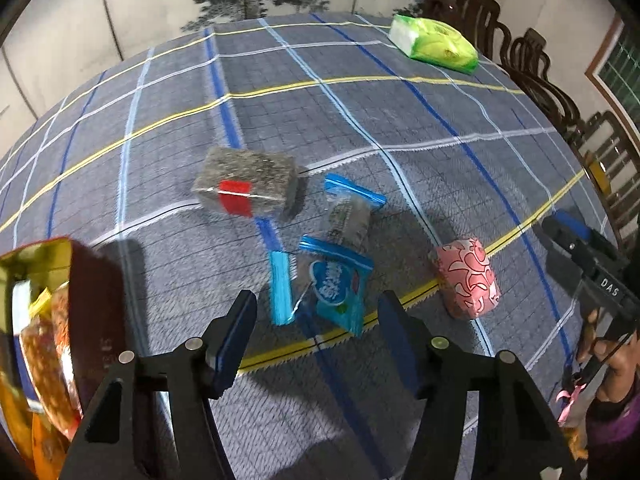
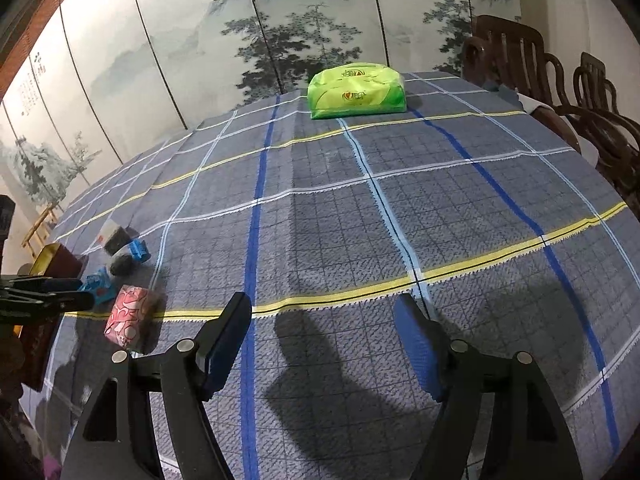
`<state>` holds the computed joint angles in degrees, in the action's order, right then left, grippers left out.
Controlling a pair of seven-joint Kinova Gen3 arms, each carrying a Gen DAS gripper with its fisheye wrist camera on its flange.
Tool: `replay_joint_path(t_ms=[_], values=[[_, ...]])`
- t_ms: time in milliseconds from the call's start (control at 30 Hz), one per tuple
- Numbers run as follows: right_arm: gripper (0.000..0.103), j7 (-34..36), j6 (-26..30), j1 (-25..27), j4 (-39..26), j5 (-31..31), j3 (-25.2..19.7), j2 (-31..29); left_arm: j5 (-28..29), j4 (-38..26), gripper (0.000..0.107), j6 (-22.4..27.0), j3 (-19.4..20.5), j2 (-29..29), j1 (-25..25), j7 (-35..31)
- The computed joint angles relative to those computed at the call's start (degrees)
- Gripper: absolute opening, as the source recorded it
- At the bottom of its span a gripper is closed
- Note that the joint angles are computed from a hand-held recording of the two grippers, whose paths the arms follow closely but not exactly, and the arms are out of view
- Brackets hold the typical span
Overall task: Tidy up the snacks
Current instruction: 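Grasp the blue candy with the left gripper while the right gripper grasps the pink packet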
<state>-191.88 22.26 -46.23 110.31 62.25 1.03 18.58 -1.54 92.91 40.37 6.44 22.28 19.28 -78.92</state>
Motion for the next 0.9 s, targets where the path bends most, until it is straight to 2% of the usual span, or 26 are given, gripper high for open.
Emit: replay_joint_path(t_ms=[133, 267, 333, 433, 533, 667, 900], values=[[0.074, 0.9, -0.1, 0.1, -0.2, -0.4, -0.2, 0.1, -0.5, -1.0, 0.051, -0.1, -0.1, 1.5, 0.3, -0.2], [0.074, 2.7, 0.0, 0.5, -0.6, -1.8, -0.6, 0.3, 0.4, -0.5, 0.035, -1.9, 0.3, 1.5, -0.4, -0.8], [0.074, 4.2, -0.1, 0.7, -1.0, -3.0, -0.6, 0.6, 0.2, 0.6, 0.031, -3.1, -0.2, 0.9, 0.2, 0.0], [0.075, 4.9, -0.2, 0.1, -1.1, -3.8, 0.1, 0.6, -2.2, 3.9, 0.029, -4.8, -2.1, -1.3, 3.4, 4.9], [0.075, 5.1, -0.1, -0.4, -1.2, -4.3, 0.7, 0.6, -3.7, 10.5, 0.029, -8.3, -2.4, -6.7, 5.6, 10.7], [0.075, 5.7, 0.1, -0.7, -1.3, -4.8, 0.9, 0.7, -1.5, 16.6, 0.030, -9.7, 0.5, -13.5, 4.2, 12.5], [0.075, 8.6, -2.9, -0.6, -0.8, -5.0, 0.4, -0.2, -1.5, 20.2, 0.030, -8.7, 2.5, -20.3, 2.0, 16.3]])
